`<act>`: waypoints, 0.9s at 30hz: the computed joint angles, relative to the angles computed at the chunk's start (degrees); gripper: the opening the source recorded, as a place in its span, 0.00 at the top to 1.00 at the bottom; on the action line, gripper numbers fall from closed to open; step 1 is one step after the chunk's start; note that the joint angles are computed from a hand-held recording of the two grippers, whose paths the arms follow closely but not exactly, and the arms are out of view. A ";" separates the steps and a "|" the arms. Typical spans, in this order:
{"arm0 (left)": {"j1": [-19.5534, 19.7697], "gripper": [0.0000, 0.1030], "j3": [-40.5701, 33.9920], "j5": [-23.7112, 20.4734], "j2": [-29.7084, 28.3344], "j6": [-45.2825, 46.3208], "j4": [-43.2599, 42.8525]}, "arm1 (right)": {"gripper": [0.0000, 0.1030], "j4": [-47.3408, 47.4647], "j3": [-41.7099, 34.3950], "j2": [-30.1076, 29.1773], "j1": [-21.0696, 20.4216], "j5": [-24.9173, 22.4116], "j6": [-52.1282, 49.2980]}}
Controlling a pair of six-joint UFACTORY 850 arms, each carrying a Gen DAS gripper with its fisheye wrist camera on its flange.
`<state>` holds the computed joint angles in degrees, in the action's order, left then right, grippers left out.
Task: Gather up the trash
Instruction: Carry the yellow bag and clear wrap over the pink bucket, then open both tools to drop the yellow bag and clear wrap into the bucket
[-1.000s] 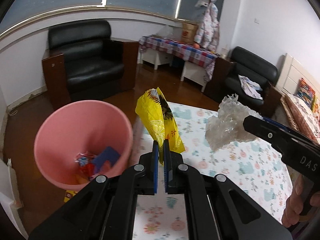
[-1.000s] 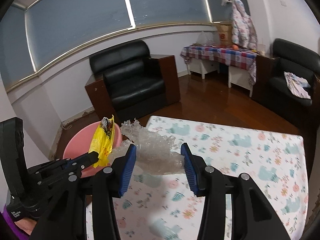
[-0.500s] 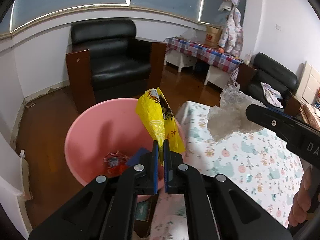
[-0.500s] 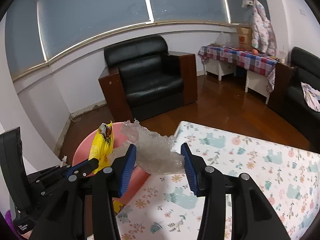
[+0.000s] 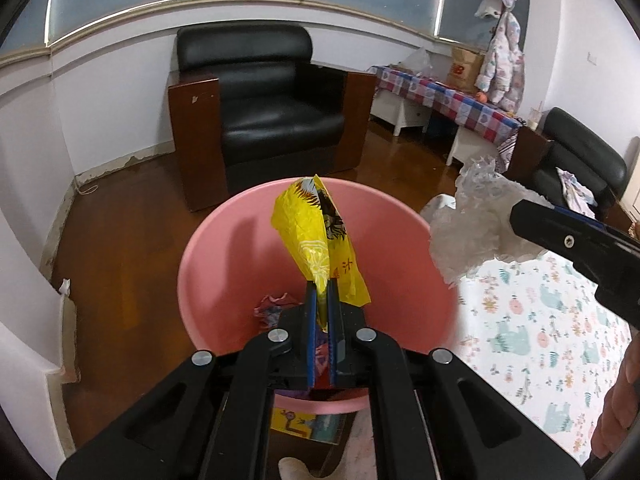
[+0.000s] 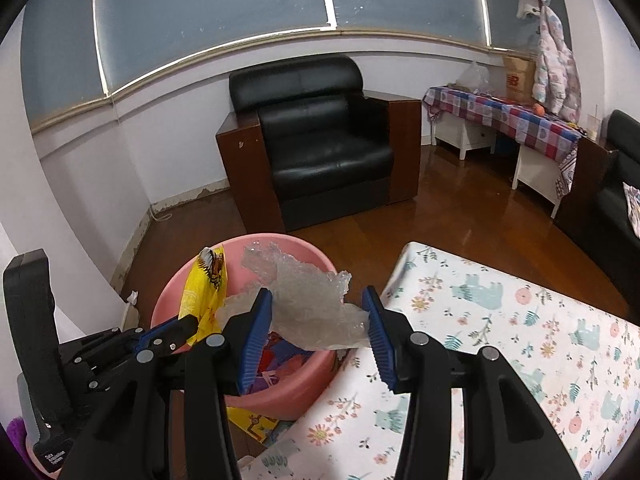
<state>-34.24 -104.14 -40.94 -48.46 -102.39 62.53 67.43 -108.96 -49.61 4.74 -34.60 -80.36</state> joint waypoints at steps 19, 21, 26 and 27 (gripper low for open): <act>2.22 0.96 1.54 -0.83 -0.26 1.02 -2.71 | 0.55 -5.18 -3.08 -3.62 3.25 2.23 2.98; 2.48 0.96 1.88 -0.33 -0.07 0.65 -2.84 | 0.55 -5.98 -3.91 -4.26 3.40 2.30 3.82; 3.04 0.96 1.52 -0.68 -0.34 1.08 -4.01 | 0.55 -6.58 -4.41 -4.94 3.73 2.49 4.16; 3.08 0.96 1.10 -0.83 -0.56 1.40 -4.41 | 0.55 -6.62 -4.50 -5.05 3.79 2.57 4.12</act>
<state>-31.16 -103.04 -41.77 -49.02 -100.99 58.12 60.81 -113.46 -54.66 8.52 -32.03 -76.24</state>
